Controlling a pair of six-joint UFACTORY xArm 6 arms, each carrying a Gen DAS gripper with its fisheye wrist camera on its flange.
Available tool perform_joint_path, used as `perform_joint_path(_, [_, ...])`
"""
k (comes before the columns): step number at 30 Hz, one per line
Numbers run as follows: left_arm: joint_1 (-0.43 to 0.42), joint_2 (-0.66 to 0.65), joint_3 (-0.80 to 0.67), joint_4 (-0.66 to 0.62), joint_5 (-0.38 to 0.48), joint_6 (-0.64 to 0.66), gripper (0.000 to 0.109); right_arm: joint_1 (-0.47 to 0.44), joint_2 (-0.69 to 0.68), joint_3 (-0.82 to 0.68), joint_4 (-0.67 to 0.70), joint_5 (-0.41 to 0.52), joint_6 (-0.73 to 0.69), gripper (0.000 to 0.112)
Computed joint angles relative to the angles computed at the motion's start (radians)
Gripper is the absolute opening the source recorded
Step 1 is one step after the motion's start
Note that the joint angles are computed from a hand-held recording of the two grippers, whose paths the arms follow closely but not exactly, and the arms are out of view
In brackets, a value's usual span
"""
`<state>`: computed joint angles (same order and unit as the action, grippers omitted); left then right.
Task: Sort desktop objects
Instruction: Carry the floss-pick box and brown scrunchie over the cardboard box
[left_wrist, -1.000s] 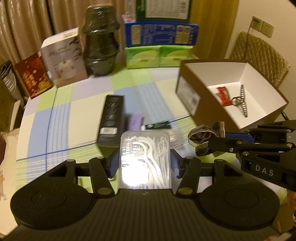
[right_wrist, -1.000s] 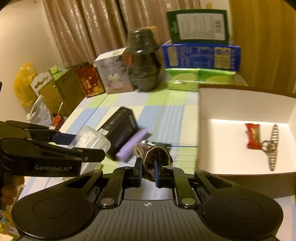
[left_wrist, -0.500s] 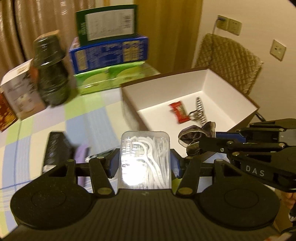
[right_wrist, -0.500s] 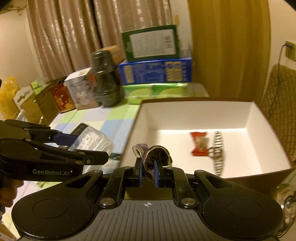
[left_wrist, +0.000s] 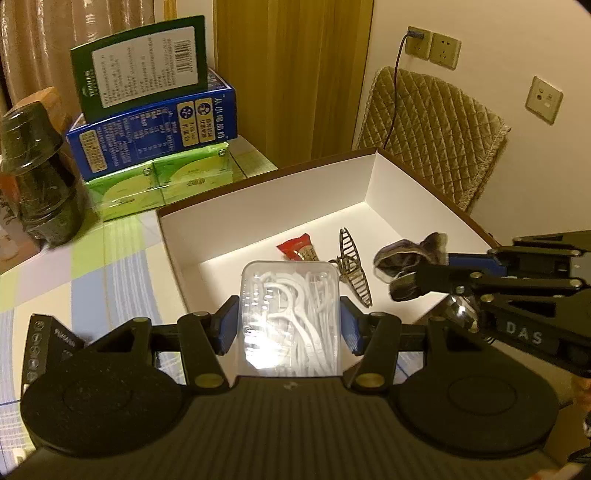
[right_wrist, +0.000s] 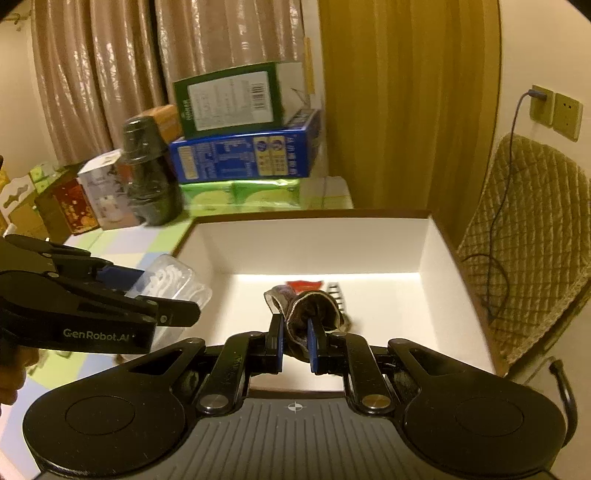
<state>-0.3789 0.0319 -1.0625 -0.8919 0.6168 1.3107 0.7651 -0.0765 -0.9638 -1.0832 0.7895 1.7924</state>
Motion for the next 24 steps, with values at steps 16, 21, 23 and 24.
perform_joint_path(16, [-0.14,0.171,-0.116,0.19,-0.095,-0.265,0.051,-0.206,-0.021,0.109,0.047,-0.167,-0.123,0.01])
perform_joint_path(21, [-0.164,0.211,-0.14,0.239,-0.101,-0.325,0.051,-0.25,-0.014,0.131,0.055,-0.226,-0.135,0.01])
perform_joint_path(23, [-0.17,0.23,-0.156,0.253,-0.094,-0.348,0.051,-0.263,-0.007,0.135,0.059,-0.243,-0.14,0.01])
perform_joint_path(24, [-0.172,0.242,-0.167,0.261,-0.09,-0.363,0.051,-0.269,-0.005,0.137,0.06,-0.249,-0.142,0.01])
